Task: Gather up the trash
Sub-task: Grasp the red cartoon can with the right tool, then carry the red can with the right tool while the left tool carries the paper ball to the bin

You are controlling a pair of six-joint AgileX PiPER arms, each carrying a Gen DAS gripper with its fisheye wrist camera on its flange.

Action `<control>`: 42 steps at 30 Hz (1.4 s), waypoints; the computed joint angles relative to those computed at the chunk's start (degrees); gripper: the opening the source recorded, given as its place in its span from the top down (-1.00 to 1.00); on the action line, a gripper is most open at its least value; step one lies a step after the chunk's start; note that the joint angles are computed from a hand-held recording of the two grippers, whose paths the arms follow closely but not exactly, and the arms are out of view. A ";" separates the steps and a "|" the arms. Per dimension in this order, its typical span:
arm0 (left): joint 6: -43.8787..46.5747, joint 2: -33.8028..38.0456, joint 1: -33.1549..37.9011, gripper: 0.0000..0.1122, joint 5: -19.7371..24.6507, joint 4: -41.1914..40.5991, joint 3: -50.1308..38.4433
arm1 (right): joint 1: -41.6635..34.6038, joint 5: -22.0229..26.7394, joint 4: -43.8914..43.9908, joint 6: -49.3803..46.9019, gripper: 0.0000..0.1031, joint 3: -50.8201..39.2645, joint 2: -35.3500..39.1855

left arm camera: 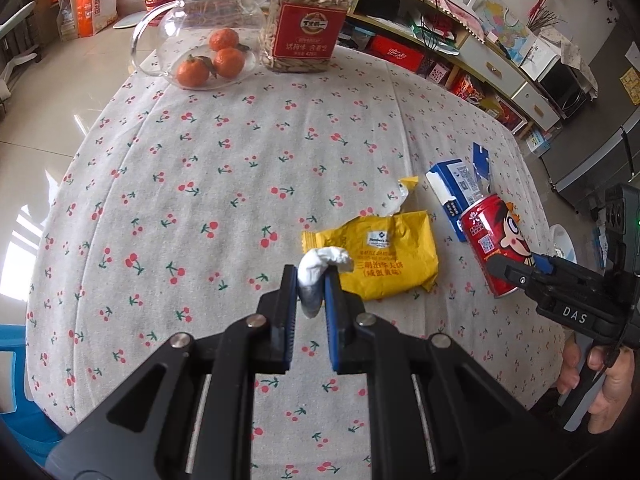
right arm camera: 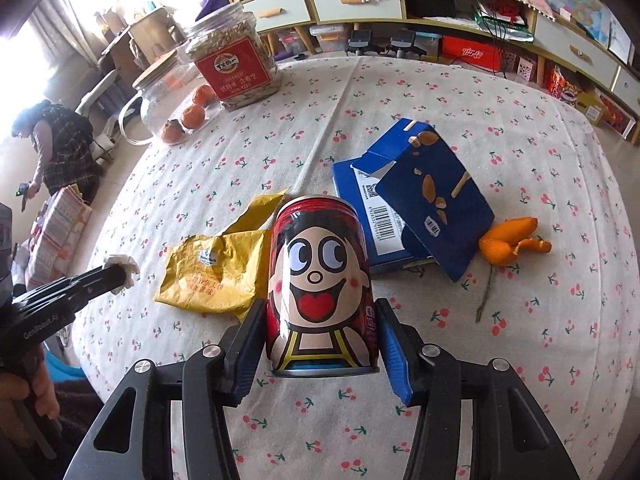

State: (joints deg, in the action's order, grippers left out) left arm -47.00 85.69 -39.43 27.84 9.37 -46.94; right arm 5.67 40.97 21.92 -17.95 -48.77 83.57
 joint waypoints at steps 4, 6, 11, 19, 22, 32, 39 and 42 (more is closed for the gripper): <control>-1.00 1.58 -2.07 0.74 0.00 0.69 -2.15 | -4.04 2.28 1.11 -3.06 -0.05 0.44 -3.02; -1.13 2.51 -2.97 0.74 0.08 0.75 -3.33 | -6.15 3.34 1.62 -4.60 -0.05 0.64 -4.42; -0.83 4.68 -4.88 0.74 0.13 0.36 -6.18 | -11.45 5.96 3.31 -8.71 -0.05 1.11 -7.09; -2.53 8.34 -8.10 0.74 0.61 0.89 -10.87 | -21.85 11.07 5.97 -15.96 -0.05 0.97 -9.76; -2.64 10.03 -9.13 0.74 0.76 0.97 -13.04 | -25.83 12.66 6.74 -18.37 -0.05 0.62 -10.02; -1.88 15.55 -13.01 0.74 1.93 0.38 -20.91 | -42.41 18.50 9.13 -28.12 -0.05 -2.03 -8.39; -1.78 20.09 -16.40 0.74 4.14 0.48 -27.84 | -54.17 22.13 10.09 -33.92 -0.05 -6.57 -4.32; -1.08 22.21 -17.43 0.74 5.10 -0.08 -30.89 | -58.84 23.27 10.13 -35.95 -0.05 -9.27 -1.85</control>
State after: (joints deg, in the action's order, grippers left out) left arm -48.07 107.89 -56.85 32.94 9.29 -77.83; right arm -53.18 64.23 32.05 -53.90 -58.04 81.72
